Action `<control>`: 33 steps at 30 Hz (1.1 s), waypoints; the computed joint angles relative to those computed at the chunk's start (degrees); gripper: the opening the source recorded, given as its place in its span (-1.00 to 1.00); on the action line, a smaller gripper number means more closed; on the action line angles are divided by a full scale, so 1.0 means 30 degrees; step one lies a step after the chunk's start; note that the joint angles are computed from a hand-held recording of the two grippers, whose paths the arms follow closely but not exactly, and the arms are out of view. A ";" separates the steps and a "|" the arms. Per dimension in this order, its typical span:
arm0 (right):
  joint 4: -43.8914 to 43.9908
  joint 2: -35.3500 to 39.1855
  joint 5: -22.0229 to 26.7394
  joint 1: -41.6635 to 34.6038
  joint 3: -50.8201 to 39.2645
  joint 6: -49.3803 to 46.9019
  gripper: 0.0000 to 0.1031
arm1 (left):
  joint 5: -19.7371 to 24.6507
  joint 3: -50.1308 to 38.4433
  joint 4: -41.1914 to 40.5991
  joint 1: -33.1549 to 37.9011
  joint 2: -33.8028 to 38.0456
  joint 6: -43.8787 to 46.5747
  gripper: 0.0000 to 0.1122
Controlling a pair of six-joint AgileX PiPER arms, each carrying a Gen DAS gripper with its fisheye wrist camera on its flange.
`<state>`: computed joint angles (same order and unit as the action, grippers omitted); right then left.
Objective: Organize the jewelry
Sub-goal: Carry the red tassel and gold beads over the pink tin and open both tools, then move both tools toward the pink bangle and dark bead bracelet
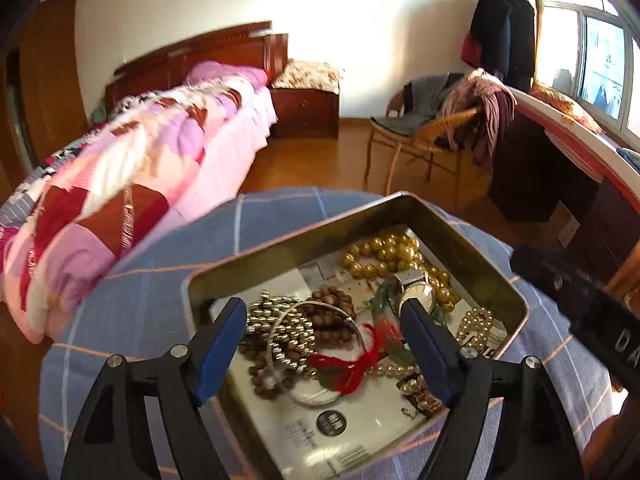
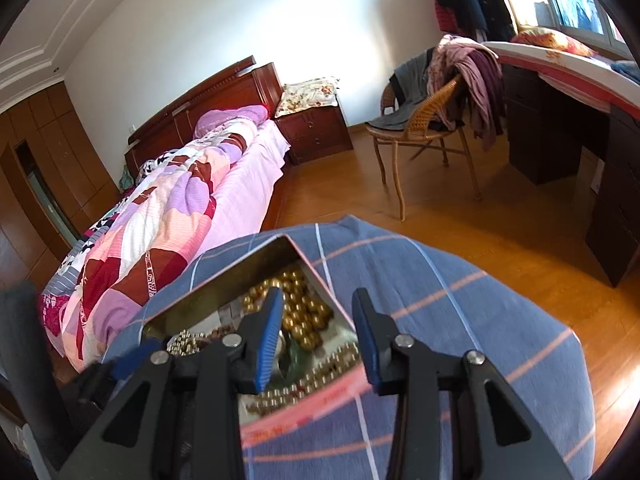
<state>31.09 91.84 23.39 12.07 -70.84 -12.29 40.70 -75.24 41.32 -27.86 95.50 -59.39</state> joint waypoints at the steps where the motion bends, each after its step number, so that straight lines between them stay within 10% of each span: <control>1: -0.0010 -0.0304 -0.0032 -0.0002 0.0319 0.0051 -0.21 | 0.0247 0.0074 0.0013 -0.0081 -0.0124 0.0031 0.41; 9: -0.0972 -0.3054 -0.0238 0.0710 0.2711 0.1138 -0.17 | 0.2124 0.2062 0.1327 -0.1526 -0.2341 -0.1855 0.41; 12: -0.2995 -0.4144 -0.0771 0.1451 0.3708 0.2995 0.17 | 0.3105 0.2878 0.1914 -0.2341 -0.3028 -0.2699 0.42; 33: -1.2039 -0.7696 -0.0301 0.5586 0.7561 1.1972 0.18 | 0.6300 0.8207 0.2621 -0.5236 -0.7855 -0.7006 0.42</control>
